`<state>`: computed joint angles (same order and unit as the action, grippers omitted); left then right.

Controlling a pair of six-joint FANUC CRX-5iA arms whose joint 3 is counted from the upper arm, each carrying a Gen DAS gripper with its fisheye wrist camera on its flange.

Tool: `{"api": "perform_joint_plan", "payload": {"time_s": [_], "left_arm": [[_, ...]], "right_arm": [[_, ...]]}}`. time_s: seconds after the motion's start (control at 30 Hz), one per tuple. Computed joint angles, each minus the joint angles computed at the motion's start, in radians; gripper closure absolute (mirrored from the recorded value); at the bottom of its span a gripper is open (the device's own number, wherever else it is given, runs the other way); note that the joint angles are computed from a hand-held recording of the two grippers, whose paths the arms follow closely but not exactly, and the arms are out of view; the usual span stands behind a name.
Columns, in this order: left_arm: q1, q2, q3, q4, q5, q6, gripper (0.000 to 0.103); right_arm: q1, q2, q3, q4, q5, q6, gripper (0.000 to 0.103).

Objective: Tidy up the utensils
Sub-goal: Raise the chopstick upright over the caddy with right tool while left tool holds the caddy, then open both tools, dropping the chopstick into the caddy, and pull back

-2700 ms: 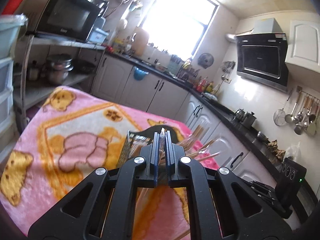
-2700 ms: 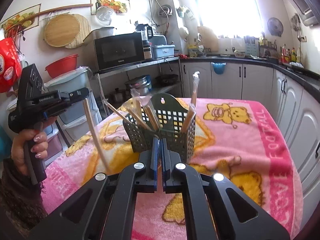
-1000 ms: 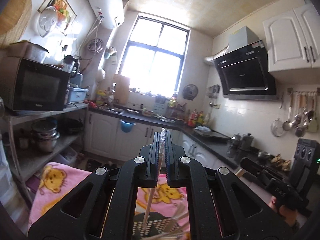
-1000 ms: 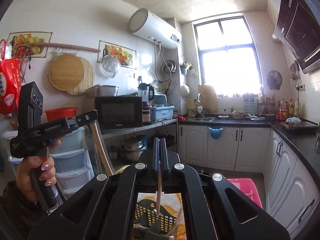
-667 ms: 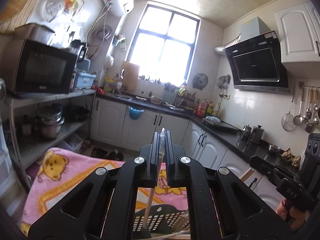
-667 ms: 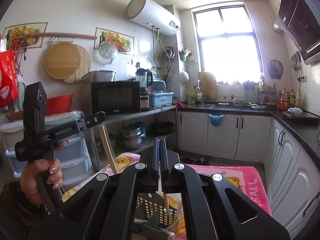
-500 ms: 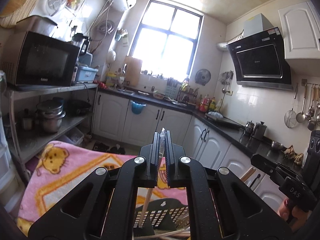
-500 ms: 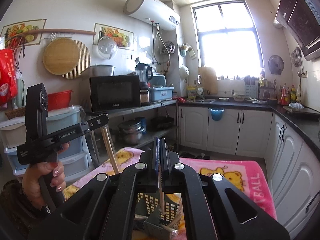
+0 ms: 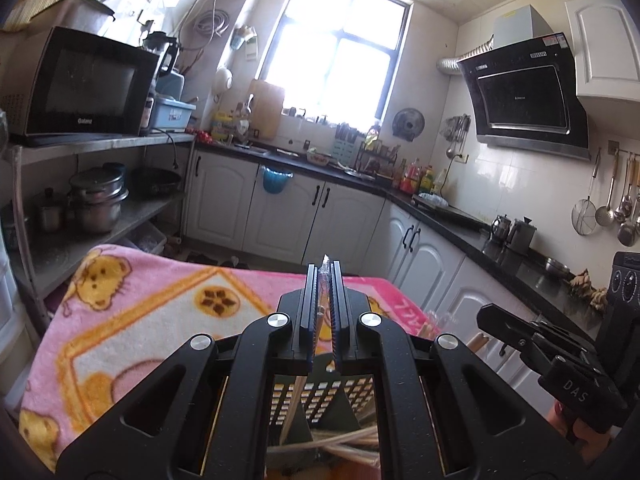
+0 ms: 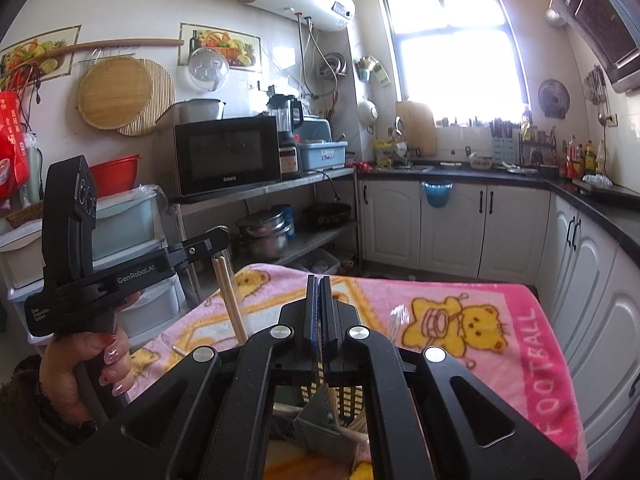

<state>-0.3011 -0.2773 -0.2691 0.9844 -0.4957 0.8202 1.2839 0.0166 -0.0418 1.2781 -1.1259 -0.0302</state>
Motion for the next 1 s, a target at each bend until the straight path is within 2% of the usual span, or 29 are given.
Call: {"api": "perform_joint_plan", "payload": {"time_s": [0.33, 0.4, 0.47, 0.5, 0.6, 0.7, 0.8, 0.87, 1.0], "left_arm": [[0.047, -0.011, 0.021, -0.095, -0.141, 0.098, 0.1], [0.053, -0.017, 0.019, -0.102, -0.163, 0.103, 0.099], [0.058, -0.024, 0.015, -0.107, -0.175, 0.108, 0.092], [0.059, -0.028, 0.011, -0.108, -0.179, 0.111, 0.087], [0.064, -0.045, 0.002, -0.118, -0.191, 0.117, 0.082], [0.071, -0.068, -0.008, -0.129, -0.203, 0.125, 0.064], [0.077, -0.091, -0.019, -0.133, -0.21, 0.126, 0.056], [0.084, -0.107, -0.024, -0.144, -0.216, 0.138, 0.05], [0.096, -0.127, -0.027, -0.161, -0.238, 0.157, 0.04]], "right_arm": [[0.024, -0.003, 0.008, -0.087, -0.034, 0.005, 0.1], [0.03, -0.007, 0.005, -0.097, -0.041, 0.001, 0.096], [0.038, -0.007, 0.005, -0.098, -0.054, 0.0, 0.084], [0.043, -0.007, 0.004, -0.095, -0.062, -0.002, 0.082], [0.055, -0.011, 0.003, -0.097, -0.078, 0.0, 0.078], [0.073, -0.016, -0.003, -0.09, -0.107, -0.002, 0.071], [0.094, -0.022, -0.01, -0.082, -0.13, -0.007, 0.068], [0.107, -0.026, -0.015, -0.08, -0.143, -0.012, 0.061], [0.134, -0.027, -0.017, -0.078, -0.176, -0.017, 0.054]]}}
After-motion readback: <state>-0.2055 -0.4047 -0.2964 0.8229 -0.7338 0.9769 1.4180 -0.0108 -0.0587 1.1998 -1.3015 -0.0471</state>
